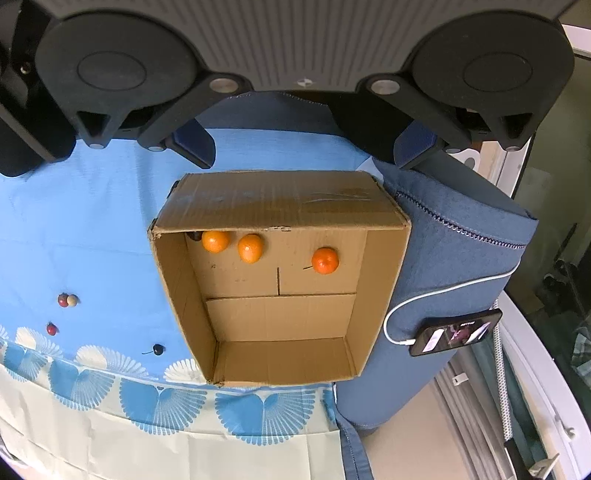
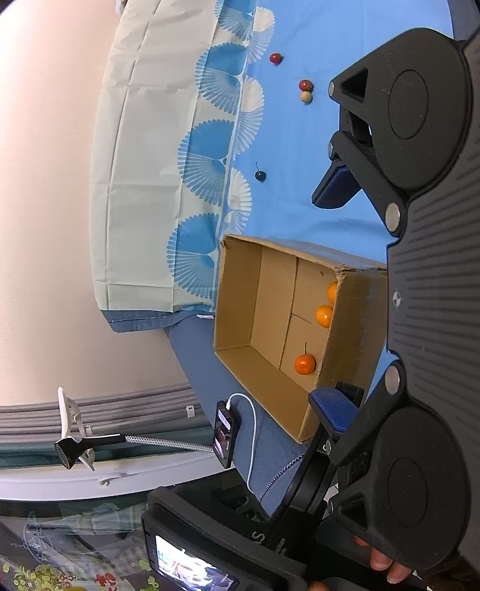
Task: Organize fruits
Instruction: 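Lift both grippers out of the box, then lower the left gripper to the black cherry while the right approaches the yellow fruit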
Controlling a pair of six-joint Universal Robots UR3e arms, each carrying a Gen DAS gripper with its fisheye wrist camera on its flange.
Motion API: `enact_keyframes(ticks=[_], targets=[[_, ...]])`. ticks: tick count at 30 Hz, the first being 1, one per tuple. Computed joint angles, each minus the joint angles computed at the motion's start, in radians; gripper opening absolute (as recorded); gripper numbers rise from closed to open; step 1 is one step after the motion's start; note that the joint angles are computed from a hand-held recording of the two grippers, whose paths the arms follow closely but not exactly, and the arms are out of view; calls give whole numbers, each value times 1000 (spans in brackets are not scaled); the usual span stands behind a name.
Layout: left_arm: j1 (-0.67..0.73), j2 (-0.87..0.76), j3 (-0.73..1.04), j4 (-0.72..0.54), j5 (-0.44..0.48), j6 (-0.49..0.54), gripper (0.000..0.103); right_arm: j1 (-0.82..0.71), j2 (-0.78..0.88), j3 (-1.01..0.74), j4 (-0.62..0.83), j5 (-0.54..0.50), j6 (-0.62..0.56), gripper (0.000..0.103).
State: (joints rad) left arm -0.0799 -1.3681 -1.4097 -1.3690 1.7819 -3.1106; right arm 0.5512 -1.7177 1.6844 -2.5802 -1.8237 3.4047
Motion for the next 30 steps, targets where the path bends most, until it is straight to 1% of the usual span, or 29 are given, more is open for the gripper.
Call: enact_keyframes(ticks=[4,10,14,19,23,25,27,30], targets=[[-19,-19,2,18,18,1,103,-9,8,1,5,10,10,102],[-35,-72,32,8,25,4,103,-48,12,17,7,48,27,102],[-36,-129,91,-30,-20,8,103,-86,-2,49,1,57,39,102],[-100,-236,203,-32,-43,15,103,-187,-65,132,-19,42,41,102],[-155,-372,365,-63,-54,5,103,-325,-118,217,-38,56,33,102],[-185,-469,488,-86,-51,-6,103,-405,-136,259,-61,72,29,102],[-219,-586,649,-130,-35,-10,103,-493,-139,296,-88,109,25,102],[-266,-823,963,-188,-7,-1,103,-604,-82,326,-154,163,24,102]])
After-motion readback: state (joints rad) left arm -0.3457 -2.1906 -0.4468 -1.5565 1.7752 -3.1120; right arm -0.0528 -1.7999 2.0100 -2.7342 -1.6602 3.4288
